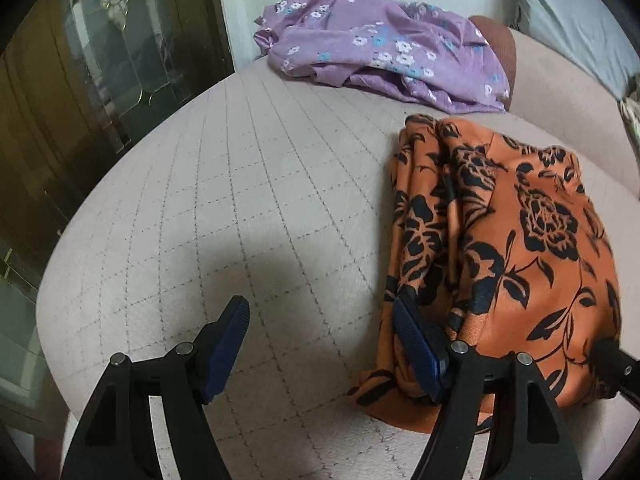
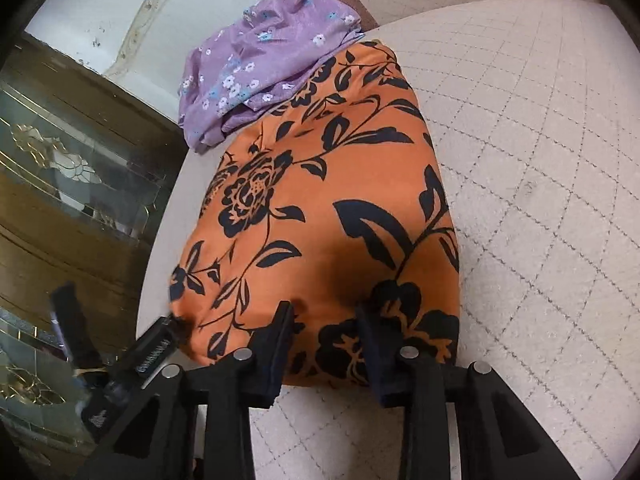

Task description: Fold small clothes

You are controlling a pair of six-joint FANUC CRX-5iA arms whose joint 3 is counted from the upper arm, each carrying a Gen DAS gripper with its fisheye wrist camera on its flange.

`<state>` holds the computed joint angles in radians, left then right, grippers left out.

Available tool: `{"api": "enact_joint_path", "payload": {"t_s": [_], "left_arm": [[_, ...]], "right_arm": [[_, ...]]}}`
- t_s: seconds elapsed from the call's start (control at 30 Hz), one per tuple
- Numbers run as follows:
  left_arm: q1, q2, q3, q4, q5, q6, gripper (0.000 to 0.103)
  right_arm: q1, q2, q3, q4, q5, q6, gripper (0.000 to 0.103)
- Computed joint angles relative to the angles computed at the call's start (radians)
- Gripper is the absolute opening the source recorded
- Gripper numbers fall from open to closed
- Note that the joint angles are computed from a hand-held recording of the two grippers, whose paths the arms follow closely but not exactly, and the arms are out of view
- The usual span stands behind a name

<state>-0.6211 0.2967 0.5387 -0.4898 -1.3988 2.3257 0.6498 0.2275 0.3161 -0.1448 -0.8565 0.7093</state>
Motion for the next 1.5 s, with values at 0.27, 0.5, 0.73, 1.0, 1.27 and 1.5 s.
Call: {"api": "enact_joint_path", "payload": {"t_s": [0.27,0.5,0.73,1.0,1.27,1.5], "left_arm": [[-0.005,-0.033,-0.019,-0.04,0.047,0.045,0.075],[-0.002,0.002,0.017,-0.052,0.012,0.036,0.075],[0.008,0.015,0.017,-0.036,-0.012,0.03,0.075],[-0.004,-0.028,-0.018,-0.067,0.052,0.043,0.075],[0.027,-0.041,-0.036,0.041,0.14,-0.019,0.075],[0.092,-0.039,-0.062,0.222,0.188,-0.087,0.075]], "right_arm": [[-0.042,-0.037,-0.004,-0.114,0.012,0.069,0.038],[-0.044,-0.034,0.01,-0.033,0.065,0.002,0.039],[-0.071,0.063,0.119,-0.068,-0.045,0.011,0.039],[-0.118,-0.02,0.042,-0.143,0.05,0.078,0.072],[-0.217,-0.063,-0.017,-0.309,0.058,0.192,0.073],[-0.337,0.011,0.039,-0.615,-0.025,0.384,0.074]]}}
